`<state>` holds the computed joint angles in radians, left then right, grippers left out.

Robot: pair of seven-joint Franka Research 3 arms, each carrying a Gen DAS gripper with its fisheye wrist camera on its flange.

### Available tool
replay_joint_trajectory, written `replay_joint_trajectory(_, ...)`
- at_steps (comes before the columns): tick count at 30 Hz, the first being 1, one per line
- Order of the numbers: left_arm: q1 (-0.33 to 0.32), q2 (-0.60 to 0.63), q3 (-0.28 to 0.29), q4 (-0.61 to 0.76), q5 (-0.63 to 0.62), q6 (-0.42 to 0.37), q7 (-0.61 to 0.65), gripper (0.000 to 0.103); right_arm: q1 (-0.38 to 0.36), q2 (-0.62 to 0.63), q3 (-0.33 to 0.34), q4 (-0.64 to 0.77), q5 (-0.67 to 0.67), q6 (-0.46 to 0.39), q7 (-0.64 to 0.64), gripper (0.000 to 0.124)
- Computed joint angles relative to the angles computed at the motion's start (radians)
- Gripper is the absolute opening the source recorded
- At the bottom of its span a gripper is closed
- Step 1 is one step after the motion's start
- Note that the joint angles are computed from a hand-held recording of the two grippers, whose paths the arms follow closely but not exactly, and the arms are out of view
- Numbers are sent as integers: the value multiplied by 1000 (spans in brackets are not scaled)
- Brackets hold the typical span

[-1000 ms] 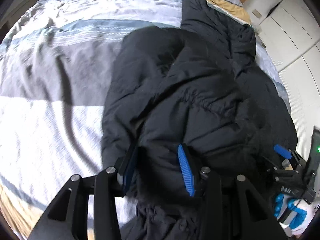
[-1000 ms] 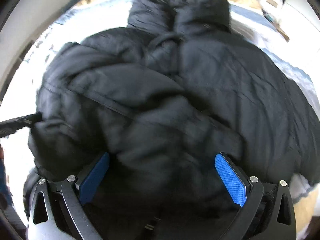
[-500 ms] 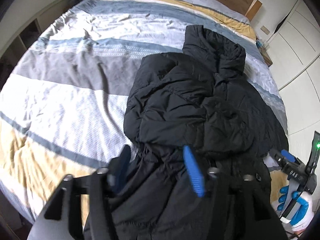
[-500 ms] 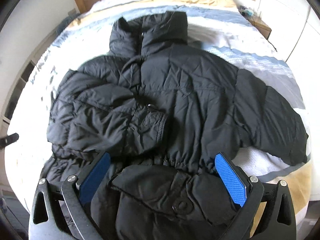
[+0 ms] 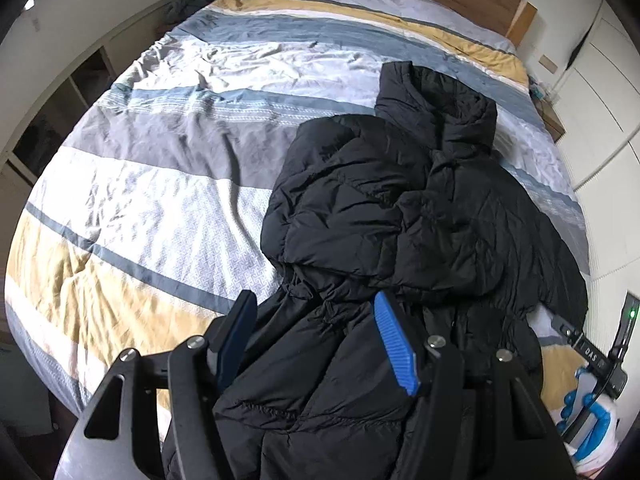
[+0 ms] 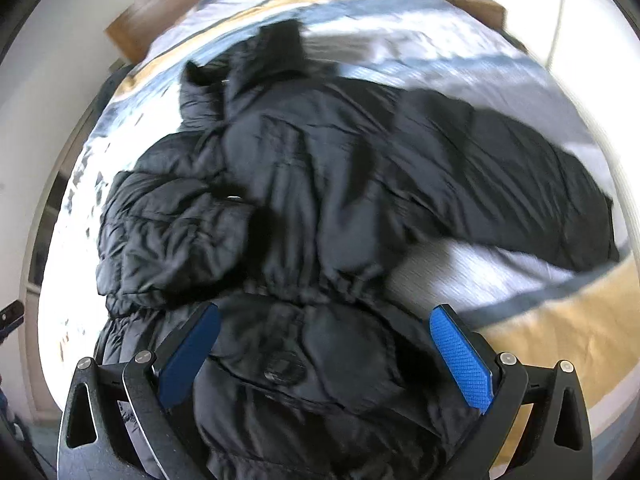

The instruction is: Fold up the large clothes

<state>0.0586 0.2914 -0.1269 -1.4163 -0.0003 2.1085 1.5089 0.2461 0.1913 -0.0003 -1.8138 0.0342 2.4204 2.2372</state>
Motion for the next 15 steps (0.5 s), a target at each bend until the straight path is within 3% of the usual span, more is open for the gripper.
replay_joint_trajectory(7, -25, -32, 4, -26, 48, 2, -64, 59, -63, -84, -19, -180, 123, 110, 58, 103)
replay_joint_trajectory(15, -46, -64, 11, -67, 105, 5, -147, 60, -117, -153, -31, -321, 147, 185, 113, 103)
